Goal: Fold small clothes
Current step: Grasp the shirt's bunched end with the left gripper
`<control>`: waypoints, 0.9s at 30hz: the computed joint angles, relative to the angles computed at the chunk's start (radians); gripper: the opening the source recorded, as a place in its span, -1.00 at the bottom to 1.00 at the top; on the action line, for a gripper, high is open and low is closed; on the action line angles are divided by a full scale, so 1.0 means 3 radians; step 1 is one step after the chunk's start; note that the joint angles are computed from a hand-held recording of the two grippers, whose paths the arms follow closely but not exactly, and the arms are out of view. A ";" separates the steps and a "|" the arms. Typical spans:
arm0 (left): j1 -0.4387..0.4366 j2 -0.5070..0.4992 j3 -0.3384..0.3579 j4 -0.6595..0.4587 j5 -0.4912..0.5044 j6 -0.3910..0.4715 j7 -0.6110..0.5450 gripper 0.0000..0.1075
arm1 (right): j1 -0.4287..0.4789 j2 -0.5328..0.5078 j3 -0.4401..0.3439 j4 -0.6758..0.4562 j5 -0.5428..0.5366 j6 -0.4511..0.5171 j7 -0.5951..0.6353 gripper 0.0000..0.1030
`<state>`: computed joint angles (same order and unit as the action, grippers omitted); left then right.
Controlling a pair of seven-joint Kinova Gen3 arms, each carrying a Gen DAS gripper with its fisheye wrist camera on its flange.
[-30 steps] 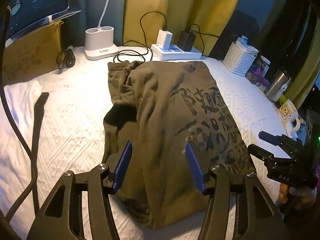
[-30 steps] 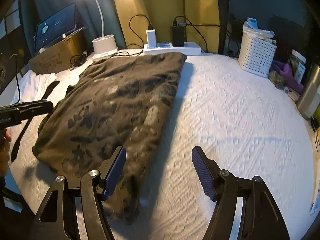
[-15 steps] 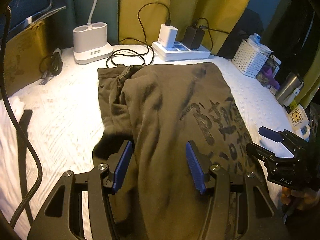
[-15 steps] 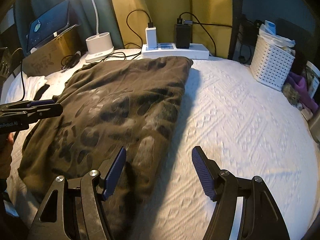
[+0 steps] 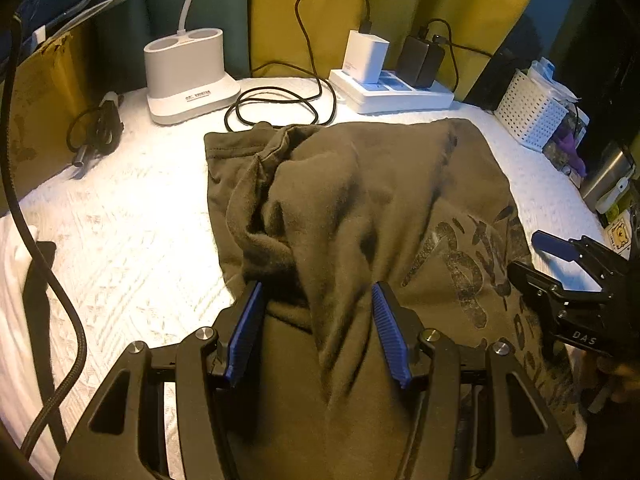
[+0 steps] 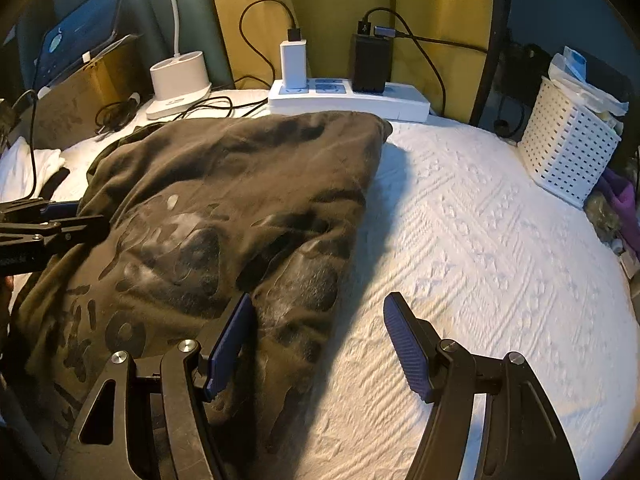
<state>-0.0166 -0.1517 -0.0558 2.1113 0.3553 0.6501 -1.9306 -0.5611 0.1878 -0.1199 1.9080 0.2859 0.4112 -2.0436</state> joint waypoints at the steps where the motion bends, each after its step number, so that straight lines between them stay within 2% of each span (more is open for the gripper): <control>1: -0.0002 -0.0007 -0.0001 -0.0022 0.0000 0.0006 0.0006 0.03 | -0.0001 0.0000 0.0003 -0.0011 0.0001 0.0015 0.0000 0.36; 6: 0.0004 -0.0087 -0.0024 -0.0121 -0.0051 -0.0007 0.0021 0.03 | 0.0004 0.0003 0.0038 -0.0099 0.0071 0.0082 -0.0015 0.36; 12: -0.0003 0.0042 -0.0011 -0.0290 -0.0095 -0.0051 0.0031 0.03 | 0.0049 0.0042 0.0071 -0.0254 0.0146 0.0097 0.0021 0.36; 16: -0.0027 0.0187 -0.0058 -0.0352 0.0084 -0.0052 -0.0165 0.05 | 0.0115 0.0124 0.0067 -0.0412 0.0089 0.0112 0.0149 0.36; 20: -0.0110 0.0330 -0.0107 -0.0354 0.0458 -0.0087 -0.0530 0.34 | 0.0197 0.0244 0.0042 -0.0580 -0.0073 0.0144 0.0344 0.36; 24: -0.0272 0.0503 -0.0082 -0.0423 0.0747 0.0012 -0.0810 0.34 | 0.0259 0.0351 0.0025 -0.0715 -0.0242 0.0166 0.0530 0.36; 27: -0.0366 0.0586 -0.0026 -0.0474 0.0836 0.0081 -0.0908 0.36 | 0.0308 0.0421 0.0017 -0.0783 -0.0345 0.0158 0.0671 0.36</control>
<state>-0.1265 0.0242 -0.0635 1.9691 0.6060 0.6743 -2.2031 -0.4687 0.3141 -0.1150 1.6731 0.1825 0.4587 -1.8423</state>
